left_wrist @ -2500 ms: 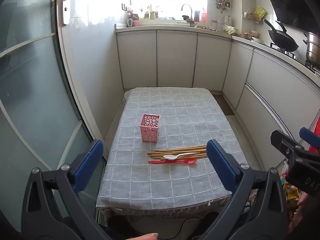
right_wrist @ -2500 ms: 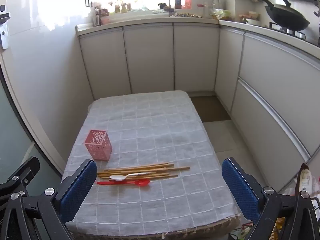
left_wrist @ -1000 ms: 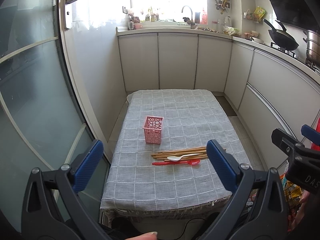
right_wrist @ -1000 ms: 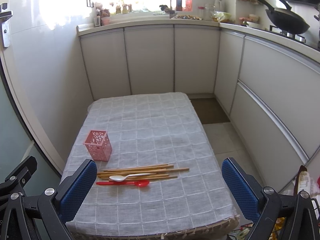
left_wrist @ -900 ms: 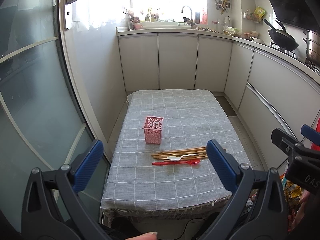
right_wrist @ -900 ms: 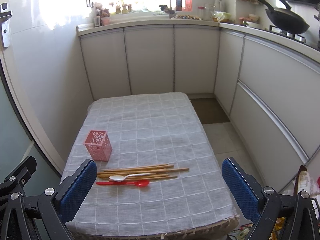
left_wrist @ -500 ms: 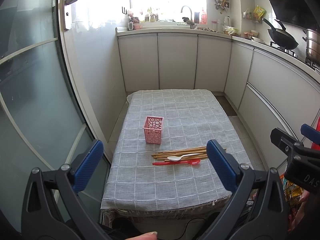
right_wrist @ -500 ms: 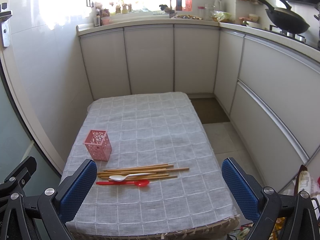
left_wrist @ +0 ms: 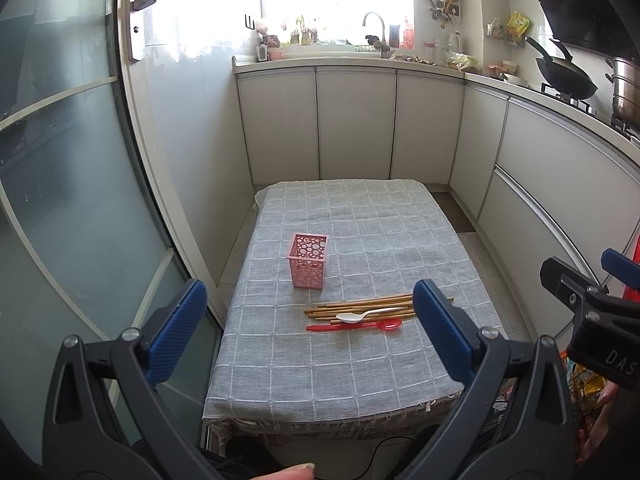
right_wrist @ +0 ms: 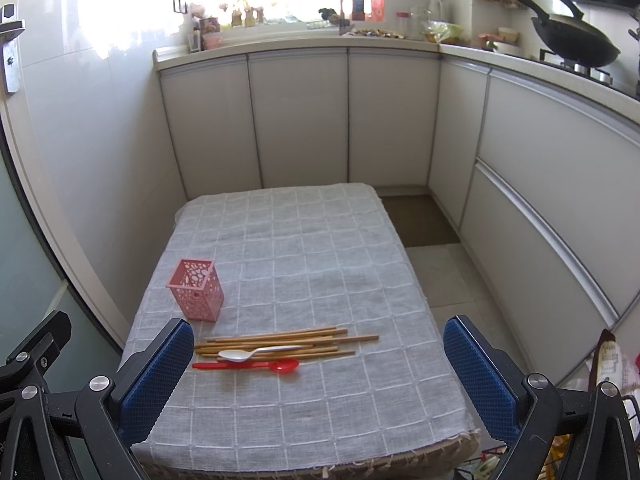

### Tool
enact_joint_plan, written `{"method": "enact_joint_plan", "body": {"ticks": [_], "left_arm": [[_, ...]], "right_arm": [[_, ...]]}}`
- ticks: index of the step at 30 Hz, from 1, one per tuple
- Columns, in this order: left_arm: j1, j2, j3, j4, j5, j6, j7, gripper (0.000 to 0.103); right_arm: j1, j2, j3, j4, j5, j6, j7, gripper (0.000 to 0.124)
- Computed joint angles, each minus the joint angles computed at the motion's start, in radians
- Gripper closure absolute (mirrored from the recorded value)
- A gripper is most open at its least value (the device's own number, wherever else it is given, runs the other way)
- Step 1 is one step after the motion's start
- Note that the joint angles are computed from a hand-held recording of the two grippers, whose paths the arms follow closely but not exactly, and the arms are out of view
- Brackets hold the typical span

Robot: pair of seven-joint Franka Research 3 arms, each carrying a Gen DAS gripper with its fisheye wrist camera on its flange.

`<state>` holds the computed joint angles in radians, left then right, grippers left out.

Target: Organize utensils

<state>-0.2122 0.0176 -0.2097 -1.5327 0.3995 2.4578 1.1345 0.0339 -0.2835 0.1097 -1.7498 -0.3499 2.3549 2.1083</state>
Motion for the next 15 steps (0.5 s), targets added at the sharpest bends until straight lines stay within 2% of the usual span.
{"method": "enact_joint_plan", "body": {"ticks": [15], "left_arm": [[-0.005,0.021,0.0,0.015,0.033,-0.005,-0.016,0.001]], "right_arm": [[0.001,0.006,-0.003,-0.001,-0.005,0.0,-0.005,0.022]]}}
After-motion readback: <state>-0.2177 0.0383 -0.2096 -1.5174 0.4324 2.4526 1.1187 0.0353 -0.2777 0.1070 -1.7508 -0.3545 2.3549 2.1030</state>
